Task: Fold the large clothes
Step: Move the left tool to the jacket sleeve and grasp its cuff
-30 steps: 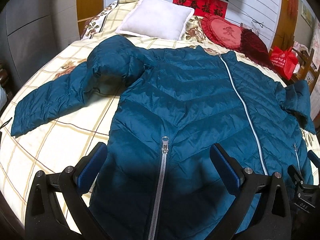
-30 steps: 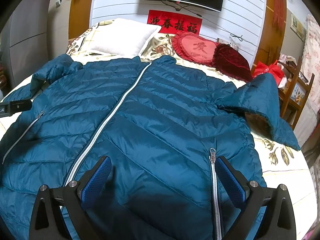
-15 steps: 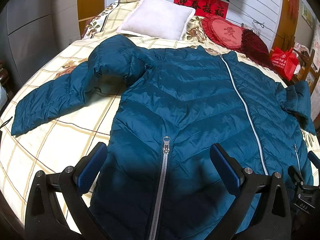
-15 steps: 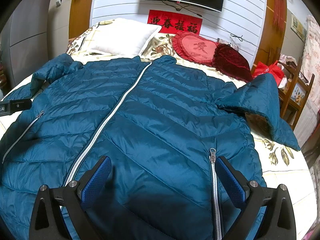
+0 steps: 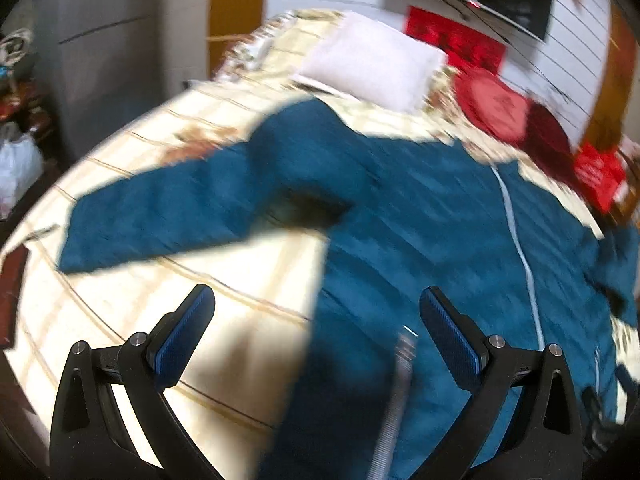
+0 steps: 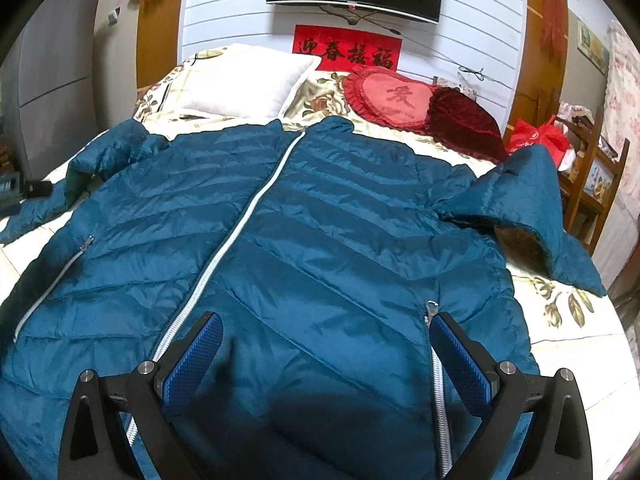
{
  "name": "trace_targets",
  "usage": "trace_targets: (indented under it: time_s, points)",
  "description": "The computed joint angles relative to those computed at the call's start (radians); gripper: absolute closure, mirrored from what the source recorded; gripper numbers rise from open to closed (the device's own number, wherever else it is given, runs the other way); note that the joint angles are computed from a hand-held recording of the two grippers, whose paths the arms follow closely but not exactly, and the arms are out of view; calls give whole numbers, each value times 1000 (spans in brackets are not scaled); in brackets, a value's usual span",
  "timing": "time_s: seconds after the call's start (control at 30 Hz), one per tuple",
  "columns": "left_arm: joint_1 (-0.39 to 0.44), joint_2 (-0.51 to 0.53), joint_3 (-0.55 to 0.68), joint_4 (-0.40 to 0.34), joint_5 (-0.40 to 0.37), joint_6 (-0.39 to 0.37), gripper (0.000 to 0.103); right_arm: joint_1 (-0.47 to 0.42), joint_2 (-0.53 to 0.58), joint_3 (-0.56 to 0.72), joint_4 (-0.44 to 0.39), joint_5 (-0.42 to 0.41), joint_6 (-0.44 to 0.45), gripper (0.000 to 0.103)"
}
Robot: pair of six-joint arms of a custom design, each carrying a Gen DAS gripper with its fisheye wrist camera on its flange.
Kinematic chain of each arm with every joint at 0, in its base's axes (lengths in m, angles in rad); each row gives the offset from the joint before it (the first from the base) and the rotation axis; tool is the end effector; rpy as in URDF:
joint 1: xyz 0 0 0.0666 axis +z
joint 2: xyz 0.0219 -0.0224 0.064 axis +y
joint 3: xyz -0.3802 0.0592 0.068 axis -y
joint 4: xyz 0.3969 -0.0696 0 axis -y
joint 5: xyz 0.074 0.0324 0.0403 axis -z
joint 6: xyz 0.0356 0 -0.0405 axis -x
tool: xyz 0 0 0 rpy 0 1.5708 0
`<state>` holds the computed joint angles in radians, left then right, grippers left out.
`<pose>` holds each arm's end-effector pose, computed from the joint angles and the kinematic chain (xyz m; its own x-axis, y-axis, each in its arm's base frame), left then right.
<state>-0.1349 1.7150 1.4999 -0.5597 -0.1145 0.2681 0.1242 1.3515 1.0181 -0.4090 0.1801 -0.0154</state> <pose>0.6045 -0.0784 0.3357 -0.6824 -0.1730 -0.7102 -0.1328 0.9848 -0.1122 0.4581 0.0504 0.3127 -0.6706 -0.0685 -0.7386 0.0194 0.9938 -0.1097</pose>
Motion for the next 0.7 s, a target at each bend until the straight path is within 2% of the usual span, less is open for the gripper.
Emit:
trace_targets:
  time_s: [0.23, 0.37, 0.43, 0.5, 0.63, 0.7]
  points:
    - [157, 102, 136, -171, -85, 15, 0, 0, -8, -2, 19, -45, -15, 0]
    - [239, 165, 186, -239, -150, 79, 0, -8, -8, 2, 17, -72, -33, 0]
    - [272, 186, 199, -248, -182, 88, 0, -7, -6, 3, 14, -79, -28, 0]
    - [296, 208, 215, -245, -157, 98, 0, -7, -6, 4, 13, -82, -20, 0]
    - [356, 266, 265, -264, 26, 124, 9, -10, 0, 9, 5, -87, -18, 0]
    - [365, 288, 288, -281, 65, 145, 14, -10, 4, 12, 3, -85, -18, 0]
